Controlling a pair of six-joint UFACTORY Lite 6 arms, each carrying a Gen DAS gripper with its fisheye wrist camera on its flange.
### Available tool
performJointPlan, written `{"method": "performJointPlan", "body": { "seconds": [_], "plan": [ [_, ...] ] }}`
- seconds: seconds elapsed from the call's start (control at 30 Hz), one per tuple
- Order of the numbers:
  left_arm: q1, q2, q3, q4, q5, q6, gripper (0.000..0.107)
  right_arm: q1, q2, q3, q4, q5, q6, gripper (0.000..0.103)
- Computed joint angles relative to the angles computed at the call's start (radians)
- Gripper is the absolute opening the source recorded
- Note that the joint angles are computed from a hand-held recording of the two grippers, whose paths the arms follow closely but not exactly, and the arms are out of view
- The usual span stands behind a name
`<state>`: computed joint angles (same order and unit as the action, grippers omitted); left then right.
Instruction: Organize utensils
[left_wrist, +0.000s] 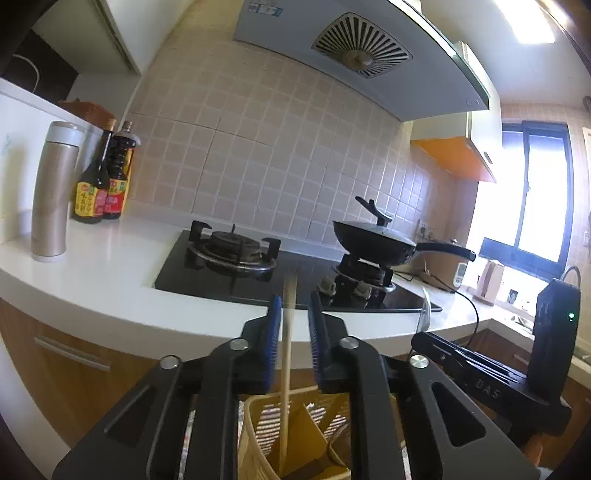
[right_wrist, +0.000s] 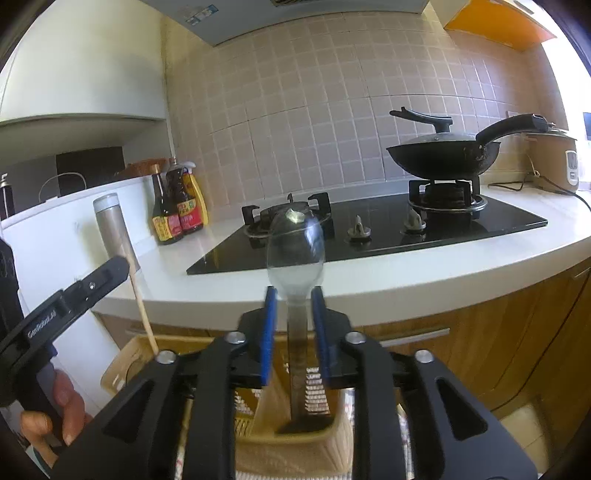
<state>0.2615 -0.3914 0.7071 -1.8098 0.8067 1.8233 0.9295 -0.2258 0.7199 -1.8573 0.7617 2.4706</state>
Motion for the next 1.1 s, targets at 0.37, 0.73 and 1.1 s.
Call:
{"method": "performJointPlan", "body": {
  "seconds": [0.37, 0.73, 1.1],
  "plan": [
    [0.253, -0.175, -0.008, 0.273, 0.229, -0.241, 0.031, 0.293, -0.181, -0.034, 0.370, 0.222, -0.311, 0.039],
    [0.780, -0.304, 0.083, 0.681, 0.811, -0.310, 0.038, 0.577, -0.171, 0.108, 0.860, 0.390, -0.555, 0.039],
    [0.662, -0.256, -0.063, 1.214, 0.688, -0.320, 0.037, 0.520, -0.124, -0.005, 1.278, 0.031, -0.675, 0.037]
  ]
}}
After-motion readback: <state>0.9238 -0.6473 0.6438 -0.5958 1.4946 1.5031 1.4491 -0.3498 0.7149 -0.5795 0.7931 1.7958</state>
